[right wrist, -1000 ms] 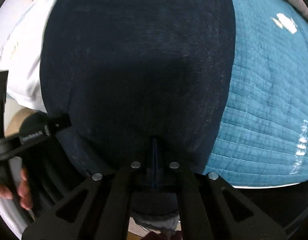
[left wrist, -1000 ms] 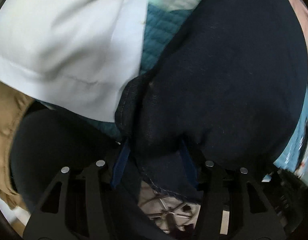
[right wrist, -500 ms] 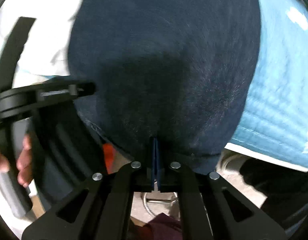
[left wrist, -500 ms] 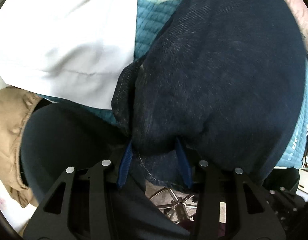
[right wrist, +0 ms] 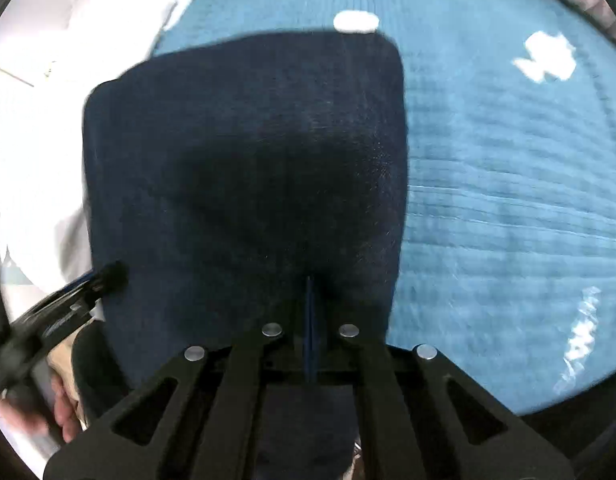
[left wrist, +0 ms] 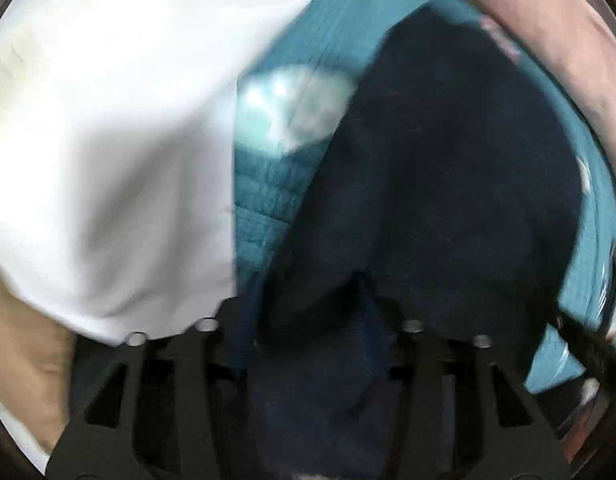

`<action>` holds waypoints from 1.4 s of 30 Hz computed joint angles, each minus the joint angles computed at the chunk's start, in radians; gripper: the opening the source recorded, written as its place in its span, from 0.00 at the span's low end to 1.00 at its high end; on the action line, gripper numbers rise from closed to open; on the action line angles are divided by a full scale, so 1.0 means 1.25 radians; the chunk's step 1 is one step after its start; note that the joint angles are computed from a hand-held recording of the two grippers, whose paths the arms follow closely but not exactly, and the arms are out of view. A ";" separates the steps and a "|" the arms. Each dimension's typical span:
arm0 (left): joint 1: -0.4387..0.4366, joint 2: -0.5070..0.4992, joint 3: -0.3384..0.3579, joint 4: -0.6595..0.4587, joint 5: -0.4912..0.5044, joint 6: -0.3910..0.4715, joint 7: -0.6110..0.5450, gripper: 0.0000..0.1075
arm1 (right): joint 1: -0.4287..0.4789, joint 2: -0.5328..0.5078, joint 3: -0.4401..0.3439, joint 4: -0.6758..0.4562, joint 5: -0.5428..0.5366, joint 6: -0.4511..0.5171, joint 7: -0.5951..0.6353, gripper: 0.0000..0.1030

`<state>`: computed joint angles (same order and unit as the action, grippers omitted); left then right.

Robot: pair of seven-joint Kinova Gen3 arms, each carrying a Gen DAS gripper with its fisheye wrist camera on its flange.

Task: Fold large clothes

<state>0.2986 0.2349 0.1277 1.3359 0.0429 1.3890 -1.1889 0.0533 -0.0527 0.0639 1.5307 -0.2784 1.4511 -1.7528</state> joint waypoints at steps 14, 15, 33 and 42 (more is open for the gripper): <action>-0.001 0.119 -0.011 -0.314 0.045 0.114 -0.067 0.33 | 0.111 0.138 -0.047 -0.212 -0.010 0.059 -0.006 0.00; -0.007 0.152 -0.003 -0.325 0.052 0.123 -0.049 0.31 | 0.100 0.158 -0.035 -0.199 -0.002 0.045 -0.017 0.00; 0.091 0.365 -0.025 -0.665 -0.011 0.243 -0.024 0.27 | 0.063 0.273 -0.069 -0.311 -0.013 0.053 -0.033 0.00; 0.107 0.380 -0.039 -0.695 -0.019 0.275 -0.063 0.28 | 0.183 0.265 -0.109 -0.252 -0.130 0.028 0.038 0.04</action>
